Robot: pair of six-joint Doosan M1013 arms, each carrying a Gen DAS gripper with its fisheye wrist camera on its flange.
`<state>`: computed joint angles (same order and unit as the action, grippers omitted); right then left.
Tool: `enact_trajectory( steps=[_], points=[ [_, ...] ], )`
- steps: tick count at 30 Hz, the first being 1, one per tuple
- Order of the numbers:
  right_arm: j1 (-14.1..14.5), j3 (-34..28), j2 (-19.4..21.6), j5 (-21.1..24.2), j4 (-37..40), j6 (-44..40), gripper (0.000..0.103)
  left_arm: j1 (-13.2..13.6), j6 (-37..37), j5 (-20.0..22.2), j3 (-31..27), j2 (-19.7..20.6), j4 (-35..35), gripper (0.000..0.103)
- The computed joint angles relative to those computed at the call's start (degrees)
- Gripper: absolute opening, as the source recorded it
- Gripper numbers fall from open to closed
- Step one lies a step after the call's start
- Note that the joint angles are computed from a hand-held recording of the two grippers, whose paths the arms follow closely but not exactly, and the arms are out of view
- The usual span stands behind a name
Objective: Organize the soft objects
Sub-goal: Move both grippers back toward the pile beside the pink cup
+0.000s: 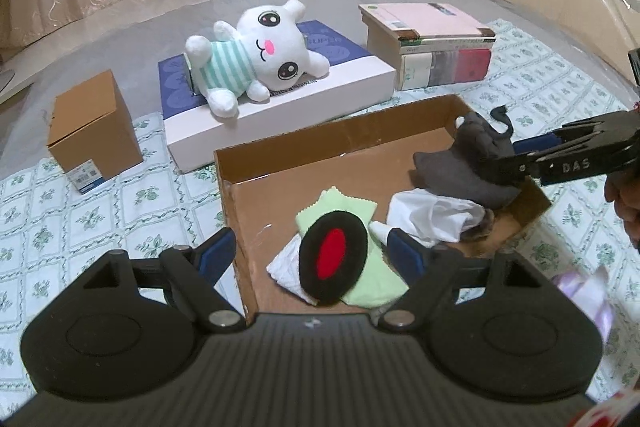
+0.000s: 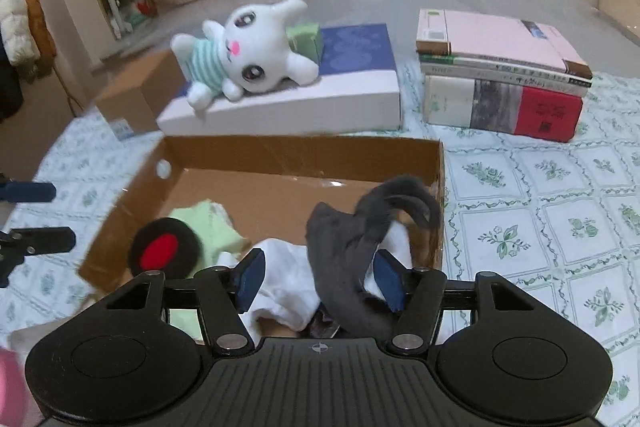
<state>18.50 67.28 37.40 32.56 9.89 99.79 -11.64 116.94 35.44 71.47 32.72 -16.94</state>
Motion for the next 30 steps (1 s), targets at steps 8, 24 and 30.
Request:
enact_trajectory(
  steps=[8,24,30],
  points=[
    [0.3,6.9,-6.2,-5.2,2.4,1.4,0.061,0.5,1.2,-2.6,6.3,-5.7,-3.1,0.081],
    [6.4,25.3,-18.9,-19.1,-0.3,9.8,0.063,-0.2,0.2,-10.9,21.8,-18.3,-5.1,0.081],
    [9.4,29.0,-21.3,-22.4,-9.0,19.2,0.063,-0.4,0.2,-15.0,27.8,-22.4,-6.8,0.081]
  ],
)
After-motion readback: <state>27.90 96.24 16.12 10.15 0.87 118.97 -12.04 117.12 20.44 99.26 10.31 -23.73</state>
